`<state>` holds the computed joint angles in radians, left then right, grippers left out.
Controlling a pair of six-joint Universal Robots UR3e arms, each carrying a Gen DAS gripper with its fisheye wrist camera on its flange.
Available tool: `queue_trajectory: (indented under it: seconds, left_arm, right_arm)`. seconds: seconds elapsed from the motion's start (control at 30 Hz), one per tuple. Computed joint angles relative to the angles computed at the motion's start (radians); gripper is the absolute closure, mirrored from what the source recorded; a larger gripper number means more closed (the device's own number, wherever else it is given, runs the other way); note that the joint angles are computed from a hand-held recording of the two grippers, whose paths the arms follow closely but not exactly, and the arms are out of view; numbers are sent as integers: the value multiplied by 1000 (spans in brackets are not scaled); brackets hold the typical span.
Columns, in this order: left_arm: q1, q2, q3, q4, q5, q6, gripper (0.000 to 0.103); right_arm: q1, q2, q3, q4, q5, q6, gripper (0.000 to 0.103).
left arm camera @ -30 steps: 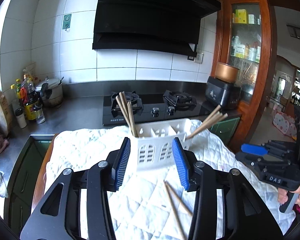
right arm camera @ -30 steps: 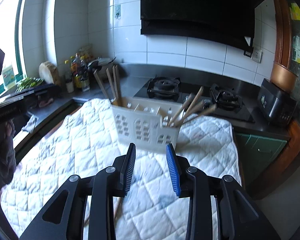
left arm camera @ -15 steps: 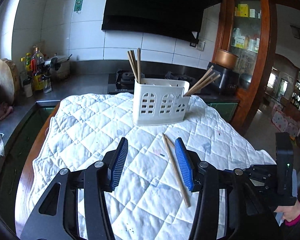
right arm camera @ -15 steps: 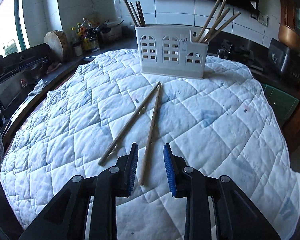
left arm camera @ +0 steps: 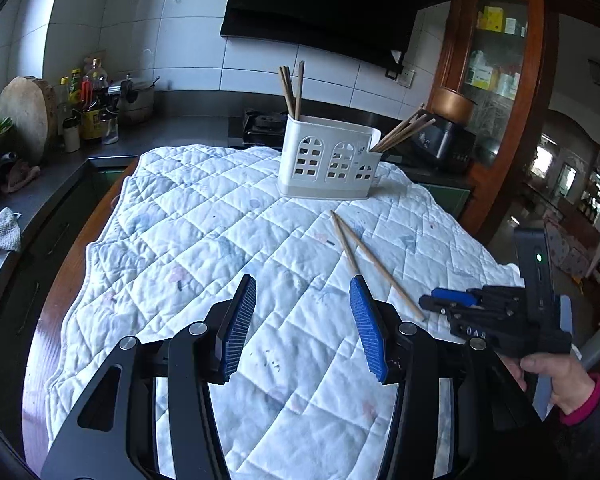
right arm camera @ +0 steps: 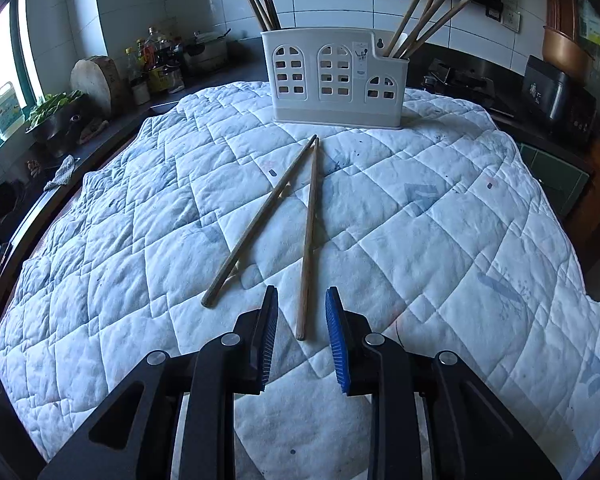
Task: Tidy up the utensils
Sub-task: 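Lower both open grippers to the last chopsticks and close on one each, then lift the left gripper's chopstick toward the holder while the right gripper carries its chopstick there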
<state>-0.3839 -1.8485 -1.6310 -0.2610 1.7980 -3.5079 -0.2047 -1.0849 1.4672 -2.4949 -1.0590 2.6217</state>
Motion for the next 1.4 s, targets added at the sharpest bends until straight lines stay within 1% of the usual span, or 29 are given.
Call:
queue_trajectory:
  seconds: [0.07, 0.13, 0.3, 0.47, 0.57, 0.63, 0.87, 0.93, 1.03, 1.17, 1.2, 1.4]
  left_arm:
    - [-15, 33, -38, -3, 43, 2, 53]
    - [-19, 64, -81, 7, 58, -21, 53]
    - [-21, 76, -112, 4, 41, -74, 52]
    - [-32, 40, -78, -10, 35, -84, 52]
    - [-22, 21, -68, -7, 8, -109, 52]
    - [-20, 5, -56, -9, -8, -119, 52]
    - [-30, -33, -1, -53, -4, -136, 52]
    - [-22, -41, 10, -56, -18, -138, 52]
    - [-14, -78, 55, -72, -37, -136, 52]
    - [-14, -163, 157, -112, -65, -122, 53]
    - [-15, -183, 183, -121, -67, -119, 54]
    - [-21, -320, 370, -204, -116, -105, 55]
  right_arm:
    - [11, 22, -31, 14, 0, 6, 79]
    - [27, 39, -54, 19, -17, -1, 79]
    - [41, 81, -112, 34, -37, 0, 82]
    - [54, 137, -174, 58, -48, -6, 85]
    - [63, 154, -183, 46, -66, -8, 85]
    - [65, 161, -181, 36, -74, -5, 88]
    - [69, 177, -193, 19, -78, 21, 91]
    - [72, 179, -193, 11, -89, 20, 95]
    - [69, 174, -185, -5, -91, 21, 95]
    - [55, 167, -179, -5, -80, 22, 96]
    - [51, 164, -176, -8, -79, 21, 96]
    - [-2, 121, -146, 5, -20, 20, 96]
